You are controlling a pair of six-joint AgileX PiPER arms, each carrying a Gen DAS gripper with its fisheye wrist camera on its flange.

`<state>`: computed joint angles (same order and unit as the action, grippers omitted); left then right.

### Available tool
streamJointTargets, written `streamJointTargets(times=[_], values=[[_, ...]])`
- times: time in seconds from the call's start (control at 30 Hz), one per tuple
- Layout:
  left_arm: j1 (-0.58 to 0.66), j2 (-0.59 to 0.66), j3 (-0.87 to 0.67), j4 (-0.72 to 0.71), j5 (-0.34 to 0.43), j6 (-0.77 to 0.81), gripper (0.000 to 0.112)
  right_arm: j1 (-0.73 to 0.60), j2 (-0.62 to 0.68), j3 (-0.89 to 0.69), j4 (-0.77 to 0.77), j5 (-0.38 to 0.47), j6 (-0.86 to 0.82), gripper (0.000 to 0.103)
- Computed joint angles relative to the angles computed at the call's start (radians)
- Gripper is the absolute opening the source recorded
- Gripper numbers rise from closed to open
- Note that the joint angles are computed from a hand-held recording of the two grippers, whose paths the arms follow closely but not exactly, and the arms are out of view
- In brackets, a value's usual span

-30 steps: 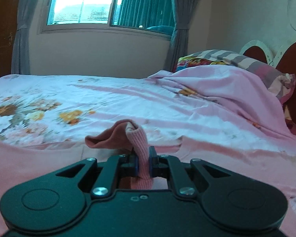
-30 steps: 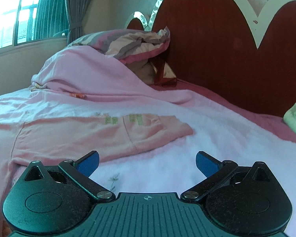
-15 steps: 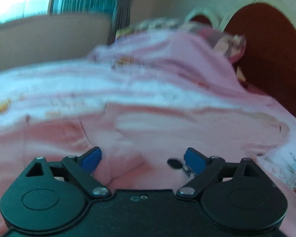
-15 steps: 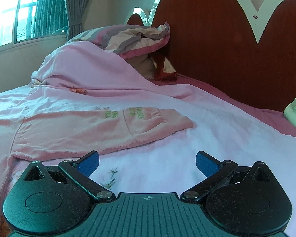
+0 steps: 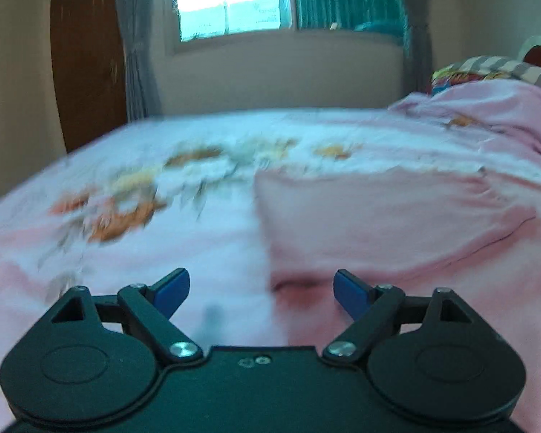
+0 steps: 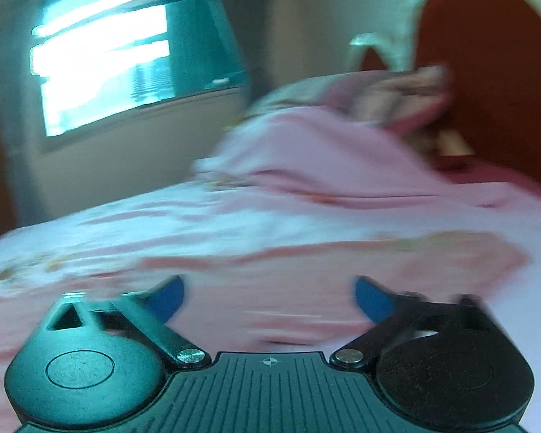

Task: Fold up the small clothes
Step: 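Grasp the ribbed cuff of the other sleeve with the right gripper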

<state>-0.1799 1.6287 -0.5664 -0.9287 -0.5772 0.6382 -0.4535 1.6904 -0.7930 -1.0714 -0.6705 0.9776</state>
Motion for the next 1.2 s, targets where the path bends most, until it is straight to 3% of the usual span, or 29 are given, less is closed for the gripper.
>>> streamJointTargets(times=[0.03, 0.17, 0.2, 0.33, 0.43, 0.5, 0.57, 0.6, 0.73, 0.8, 0.87, 0.9, 0.97, 1.0, 1.07, 1.1, 1.13, 1.2], values=[[0.027, -0.001, -0.006, 0.035, 0.035, -0.026, 0.084, 0.060, 0.006, -0.025, -0.031, 0.030, 0.053, 0.048], [0.070, 0.067, -0.071, 0.003, 0.071, 0.025, 0.082, 0.270, 0.110, -0.174, -0.167, 0.058, 0.311, 0.054], [0.092, 0.072, -0.071, 0.041, 0.082, -0.021, 0.082, 0.305, 0.145, -0.222, -0.210, 0.065, 0.404, 0.062], [0.188, 0.076, -0.004, 0.352, 0.083, -0.376, 0.086, 0.394, 0.293, -0.424, -0.435, 0.090, 0.792, 0.062], [0.202, 0.081, 0.003, 0.406, 0.074, -0.428, 0.086, 0.428, 0.385, -0.537, -0.566, 0.116, 1.035, 0.062], [0.208, 0.084, 0.003, 0.421, 0.074, -0.446, 0.086, 0.428, 0.414, -0.563, -0.536, 0.106, 1.027, 0.060], [0.218, 0.083, 0.002, 0.443, 0.076, -0.471, 0.086, 0.422, 0.431, -0.587, -0.527, 0.095, 1.035, 0.013], [0.217, 0.084, 0.002, 0.436, 0.074, -0.465, 0.086, 0.419, 0.431, -0.591, -0.536, 0.108, 1.042, 0.006], [0.197, 0.081, 0.009, 0.389, 0.050, -0.422, 0.087, 0.428, 0.348, -0.488, -0.403, 0.209, 0.841, 0.006], [0.203, 0.076, -0.005, 0.376, 0.086, -0.399, 0.087, 0.446, 0.367, -0.486, -0.411, 0.277, 0.828, 0.006], [0.210, 0.027, 0.005, 0.347, 0.133, -0.342, 0.084, 0.421, 0.333, -0.432, -0.260, 0.262, 0.671, 0.006], [0.199, -0.008, 0.028, 0.300, 0.118, -0.288, 0.082, 0.412, 0.297, -0.391, -0.167, 0.254, 0.571, 0.006], [0.138, -0.065, 0.078, 0.174, -0.003, -0.202, 0.080, 0.385, 0.259, -0.346, -0.075, 0.161, 0.417, 0.006], [0.120, -0.068, 0.080, 0.170, -0.052, -0.206, 0.084, 0.389, 0.253, -0.347, -0.089, 0.146, 0.400, 0.007], [0.117, -0.019, 0.007, 0.121, -0.031, -0.151, 0.090, 0.422, 0.280, -0.396, -0.222, 0.176, 0.484, 0.025], [0.137, 0.023, -0.043, 0.132, 0.024, -0.155, 0.091, 0.445, 0.316, -0.440, -0.322, 0.205, 0.584, 0.054], [0.158, 0.070, -0.095, 0.120, 0.088, -0.131, 0.091, 0.470, 0.349, -0.475, -0.422, 0.262, 0.678, 0.070], [0.186, 0.129, -0.155, 0.051, 0.186, -0.054, 0.090, 0.467, 0.359, -0.488, -0.532, 0.258, 0.747, 0.070]])
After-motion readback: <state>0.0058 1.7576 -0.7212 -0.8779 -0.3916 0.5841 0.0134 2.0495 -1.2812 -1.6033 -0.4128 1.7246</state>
